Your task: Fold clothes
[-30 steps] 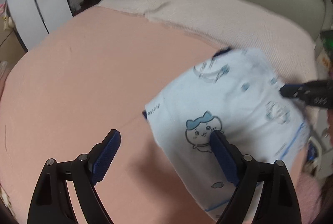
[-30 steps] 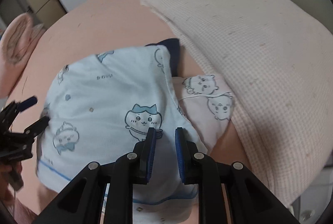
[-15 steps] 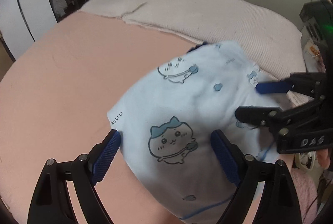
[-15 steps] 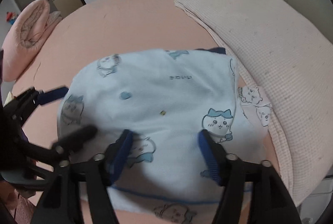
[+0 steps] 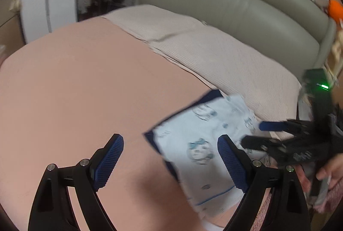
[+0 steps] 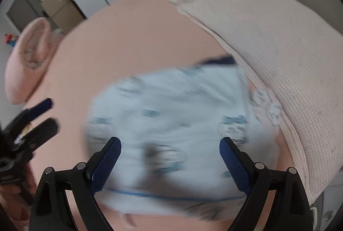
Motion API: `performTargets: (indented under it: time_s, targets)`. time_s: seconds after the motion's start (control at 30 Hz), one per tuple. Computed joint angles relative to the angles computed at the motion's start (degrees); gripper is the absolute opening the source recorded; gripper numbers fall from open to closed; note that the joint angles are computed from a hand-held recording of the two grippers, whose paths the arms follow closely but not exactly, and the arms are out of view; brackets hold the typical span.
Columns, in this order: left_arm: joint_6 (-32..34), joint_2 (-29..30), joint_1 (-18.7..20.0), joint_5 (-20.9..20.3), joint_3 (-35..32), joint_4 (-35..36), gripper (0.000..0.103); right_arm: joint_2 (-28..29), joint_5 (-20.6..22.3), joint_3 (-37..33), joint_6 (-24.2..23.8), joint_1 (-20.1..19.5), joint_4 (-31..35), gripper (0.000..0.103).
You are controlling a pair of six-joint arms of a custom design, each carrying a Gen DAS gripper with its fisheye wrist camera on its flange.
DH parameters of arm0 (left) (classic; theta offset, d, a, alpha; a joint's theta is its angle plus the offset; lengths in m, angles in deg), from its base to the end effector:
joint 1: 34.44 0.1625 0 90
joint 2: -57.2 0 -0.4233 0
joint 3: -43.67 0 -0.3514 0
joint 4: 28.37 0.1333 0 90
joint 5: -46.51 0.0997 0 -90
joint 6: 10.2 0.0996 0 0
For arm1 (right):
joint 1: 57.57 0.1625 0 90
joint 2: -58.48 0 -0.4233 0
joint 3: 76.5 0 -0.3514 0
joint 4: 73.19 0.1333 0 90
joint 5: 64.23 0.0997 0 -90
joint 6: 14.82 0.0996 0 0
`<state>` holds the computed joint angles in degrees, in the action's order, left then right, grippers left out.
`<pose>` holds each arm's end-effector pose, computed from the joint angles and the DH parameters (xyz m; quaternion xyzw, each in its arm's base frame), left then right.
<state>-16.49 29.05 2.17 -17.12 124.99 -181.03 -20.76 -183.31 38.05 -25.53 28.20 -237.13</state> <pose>-0.4536 -0.5581 0.0094 0.3704 0.8970 -0.1830 0.1571 0.0479 -0.5029 0.3695 -0.0313 -0.9167 0.2866 0.2765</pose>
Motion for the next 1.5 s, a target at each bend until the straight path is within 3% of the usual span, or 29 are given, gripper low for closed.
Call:
performTargets:
  time_s: [0.13, 0.23, 0.37, 0.53, 0.7, 0.87, 1.0, 1.1, 1.33, 1.5]
  targets:
    - [-3.7, -5.5, 0.7, 5.3, 4.3, -0.7, 0.090, 3.3, -3.6, -1.6, -0.5, 8.2, -0.6, 0.093]
    - [-6.9, -11.4, 1.7, 10.4, 8.7, -0.7, 0.090, 7.6, -4.0, -4.2, -0.3, 12.6, -1.0, 0.093]
    - [-11.7, -19.8, 3.9, 16.4, 14.3, 1.5, 0.091, 14.8, -3.9, -9.5, 2.3, 16.4, 1.2, 0.101]
    - [-15.4, -28.9, 5.7, 23.5, 19.1, 5.5, 0.092, 22.7, -2.7, -14.9, 5.0, 20.9, 3.7, 0.101]
    - [-20.7, -37.4, 5.9, 29.2, 22.3, 12.7, 0.092, 28.2, -4.2, -17.9, 6.7, 26.1, 4.1, 0.101]
    - [-23.8, -44.2, 2.4, 35.9, 28.6, 16.7, 0.092, 28.1, -3.3, -17.4, 6.3, 30.5, 3.1, 0.101]
    - [-29.5, -50.5, -1.9, 38.0, 33.9, 22.2, 0.092, 27.8, -9.0, -15.6, 2.2, 35.2, -1.6, 0.101]
    - [-36.5, -53.4, -5.3, 39.5, 35.7, 30.9, 0.092, 26.6, -11.9, -13.0, 1.2, 37.9, -4.6, 0.101]
    - [-53.1, -58.2, -13.9, 38.4, 40.3, 45.5, 0.092, 22.0, -18.9, -4.7, 8.0, 42.8, -9.2, 0.101]
    - [-61.9, -60.1, -19.4, 36.4, 43.3, 51.0, 0.092, 19.0, -23.0, 1.3, 14.7, 45.8, -9.0, 0.101]
